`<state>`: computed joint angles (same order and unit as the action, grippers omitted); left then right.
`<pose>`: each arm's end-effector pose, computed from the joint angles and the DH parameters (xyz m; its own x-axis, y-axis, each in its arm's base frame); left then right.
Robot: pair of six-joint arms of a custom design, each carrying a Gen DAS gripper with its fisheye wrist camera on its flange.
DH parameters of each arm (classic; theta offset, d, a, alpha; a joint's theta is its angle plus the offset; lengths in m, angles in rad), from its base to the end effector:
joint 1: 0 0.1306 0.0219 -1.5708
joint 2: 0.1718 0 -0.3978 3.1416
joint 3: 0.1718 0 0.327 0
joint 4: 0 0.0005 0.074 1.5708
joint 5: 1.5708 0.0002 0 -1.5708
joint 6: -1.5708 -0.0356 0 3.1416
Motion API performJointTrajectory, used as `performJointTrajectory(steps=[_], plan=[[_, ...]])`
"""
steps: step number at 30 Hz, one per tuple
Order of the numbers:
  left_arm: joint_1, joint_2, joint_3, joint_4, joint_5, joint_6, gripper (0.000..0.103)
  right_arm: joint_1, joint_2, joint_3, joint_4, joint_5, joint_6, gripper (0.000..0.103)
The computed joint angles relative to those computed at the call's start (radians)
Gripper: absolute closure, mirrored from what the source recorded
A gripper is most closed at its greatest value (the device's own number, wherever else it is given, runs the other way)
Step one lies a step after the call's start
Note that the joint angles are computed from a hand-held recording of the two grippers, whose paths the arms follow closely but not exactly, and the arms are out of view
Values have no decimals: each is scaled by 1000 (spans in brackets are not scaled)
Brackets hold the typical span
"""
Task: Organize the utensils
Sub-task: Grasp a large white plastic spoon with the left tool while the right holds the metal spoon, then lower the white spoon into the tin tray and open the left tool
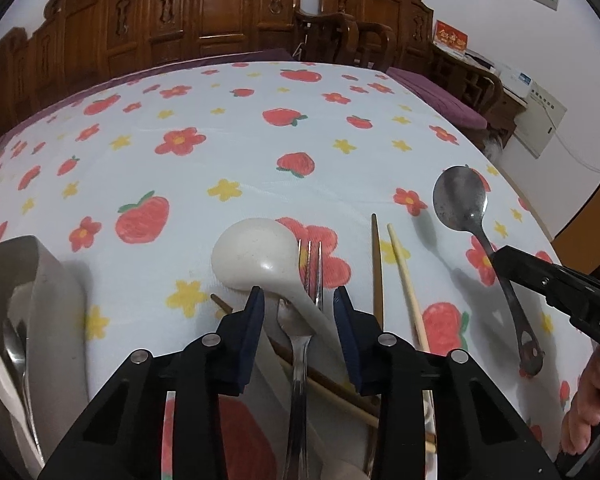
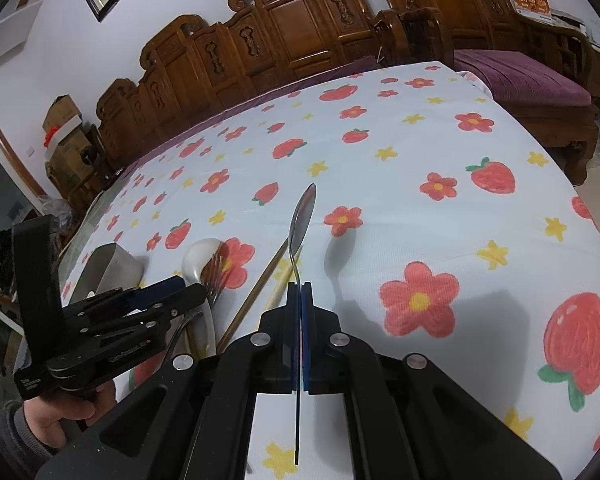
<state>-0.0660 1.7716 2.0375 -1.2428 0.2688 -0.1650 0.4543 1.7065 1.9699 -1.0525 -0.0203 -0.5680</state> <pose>0.5408 -0.0457 0.4971 -0.7809 0.2103 -0.5881 0.3448 0.9303 -0.1252 0.4807 0.2350 0.5170 -0.7805 0.2174 -0.5861 -0.0376 0.9196 0.3911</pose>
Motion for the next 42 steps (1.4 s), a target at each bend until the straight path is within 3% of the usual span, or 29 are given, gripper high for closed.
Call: performJointTrajectory(steps=[8,11,13,16,28,42], plan=[[-13,26,23,-38,-7,13,72,1,1,3,-3,1,3,101],[-12,25,22,-31,-11,19,82,2,2,3,-3,2,4,101],[-9,20,18,-27,0,18,96,2,2,4,-5,1,5,101],[-10,13,15,-26,7,7,98,4,6,10,-11,2,7,101],[9,-36,32,-38,47,-31,100,45,14,39,-24,21,26,101],[96,-69,106,-106,74,-117,100,134,36,113,-48,49,36,101]])
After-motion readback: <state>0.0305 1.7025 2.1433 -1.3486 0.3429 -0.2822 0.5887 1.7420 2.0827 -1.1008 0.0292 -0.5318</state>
